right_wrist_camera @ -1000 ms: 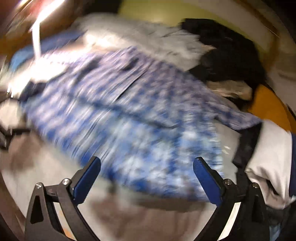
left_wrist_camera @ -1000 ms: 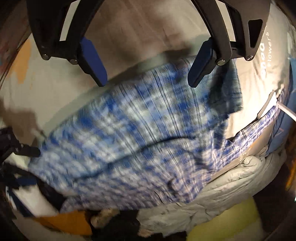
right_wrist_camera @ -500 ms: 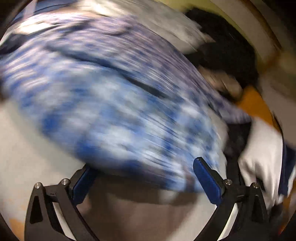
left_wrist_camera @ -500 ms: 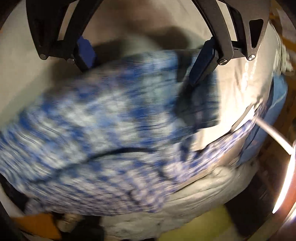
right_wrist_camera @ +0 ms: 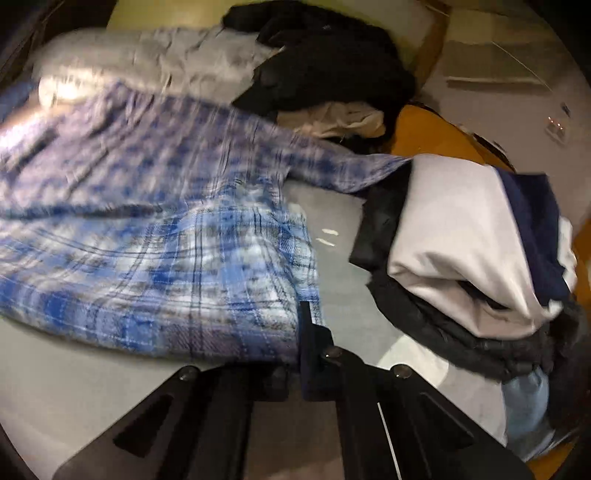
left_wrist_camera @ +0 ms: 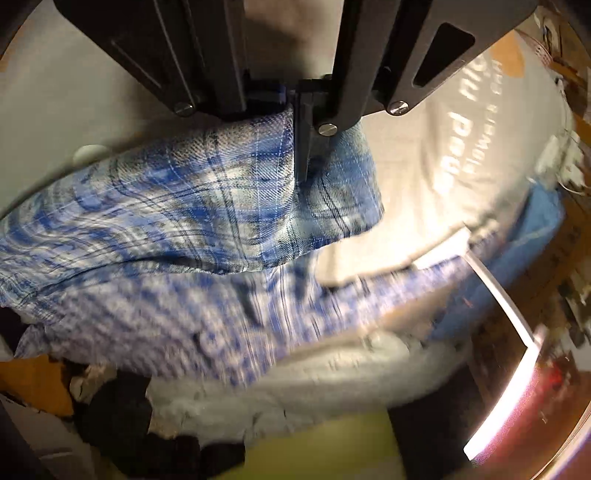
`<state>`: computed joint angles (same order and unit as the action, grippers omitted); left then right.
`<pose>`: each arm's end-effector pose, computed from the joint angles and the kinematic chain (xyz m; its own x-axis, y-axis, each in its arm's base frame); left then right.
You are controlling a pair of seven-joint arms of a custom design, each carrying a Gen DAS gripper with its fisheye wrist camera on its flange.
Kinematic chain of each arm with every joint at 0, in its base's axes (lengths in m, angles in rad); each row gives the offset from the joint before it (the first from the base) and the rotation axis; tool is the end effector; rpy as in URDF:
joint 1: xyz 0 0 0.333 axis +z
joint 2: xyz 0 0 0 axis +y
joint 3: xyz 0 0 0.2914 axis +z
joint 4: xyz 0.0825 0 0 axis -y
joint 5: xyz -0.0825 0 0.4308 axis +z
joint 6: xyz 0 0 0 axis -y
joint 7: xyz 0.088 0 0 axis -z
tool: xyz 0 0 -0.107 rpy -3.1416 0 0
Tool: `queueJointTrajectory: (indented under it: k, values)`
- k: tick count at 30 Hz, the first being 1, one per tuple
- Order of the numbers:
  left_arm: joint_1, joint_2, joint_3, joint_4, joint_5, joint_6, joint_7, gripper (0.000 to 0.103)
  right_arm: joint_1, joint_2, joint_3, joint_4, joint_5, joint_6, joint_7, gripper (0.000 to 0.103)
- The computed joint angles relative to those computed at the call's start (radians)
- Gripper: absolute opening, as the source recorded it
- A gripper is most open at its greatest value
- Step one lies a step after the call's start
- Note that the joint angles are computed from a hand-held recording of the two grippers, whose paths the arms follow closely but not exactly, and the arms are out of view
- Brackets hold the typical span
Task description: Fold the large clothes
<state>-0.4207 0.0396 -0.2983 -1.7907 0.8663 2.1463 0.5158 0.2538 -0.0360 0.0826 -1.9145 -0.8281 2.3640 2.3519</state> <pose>0.5131 -0.4035 0.5308 0.0680 -0.9671 -0.2450 -0.7033 0.1277 -0.6993 0.6037 0.2020 0.5255 -0.1116 -0.9383 0.3274 -0.7279 -0.1471 -0.6698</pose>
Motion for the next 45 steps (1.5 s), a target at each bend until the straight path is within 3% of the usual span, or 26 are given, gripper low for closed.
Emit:
queueJointTrajectory:
  k: [4, 7, 14, 19, 25, 27, 33, 37, 40, 45]
  values:
    - [0.003, -0.127, -0.021, -0.103, 0.031, 0.030, -0.039, 0.002, -0.007, -0.127, 0.037, -0.104, -0.117, 0.006, 0.146, 0.002]
    - [0.014, -0.225, -0.029, -0.199, -0.059, 0.067, -0.026, 0.002, -0.019, -0.249, 0.074, -0.224, -0.116, 0.043, 0.188, 0.002]
    - [0.029, -0.353, -0.039, -0.347, -0.271, 0.114, 0.060, 0.002, -0.045, -0.372, 0.126, -0.366, 0.050, 0.055, 0.107, 0.002]
    - [0.058, -0.339, -0.065, -0.308, -0.267, 0.102, 0.083, 0.002, -0.075, -0.402, 0.156, -0.378, 0.122, 0.045, 0.035, 0.002]
    - [0.079, -0.134, -0.028, -0.029, -0.300, 0.046, 0.298, 0.003, -0.076, -0.238, 0.124, -0.185, 0.215, 0.019, -0.168, 0.003]
    - [0.083, -0.095, -0.013, 0.021, -0.303, 0.054, 0.296, 0.003, -0.073, -0.143, 0.108, -0.080, 0.218, 0.003, -0.213, 0.003]
    - [0.074, 0.107, 0.035, 0.232, -0.299, -0.031, 0.295, 0.005, -0.016, 0.110, 0.035, 0.187, 0.198, -0.057, -0.197, 0.003]
    - [0.061, 0.201, 0.065, 0.308, -0.298, -0.052, 0.321, 0.006, 0.030, 0.214, -0.016, 0.285, 0.202, -0.044, -0.190, 0.003]
    - [0.070, 0.228, 0.077, 0.316, -0.344, -0.004, 0.346, 0.006, 0.063, 0.251, -0.055, 0.311, 0.193, -0.030, -0.200, 0.003]
    - [0.099, 0.239, 0.087, 0.306, -0.436, 0.100, 0.378, 0.009, 0.065, 0.274, -0.089, 0.315, 0.309, 0.020, -0.253, 0.004]
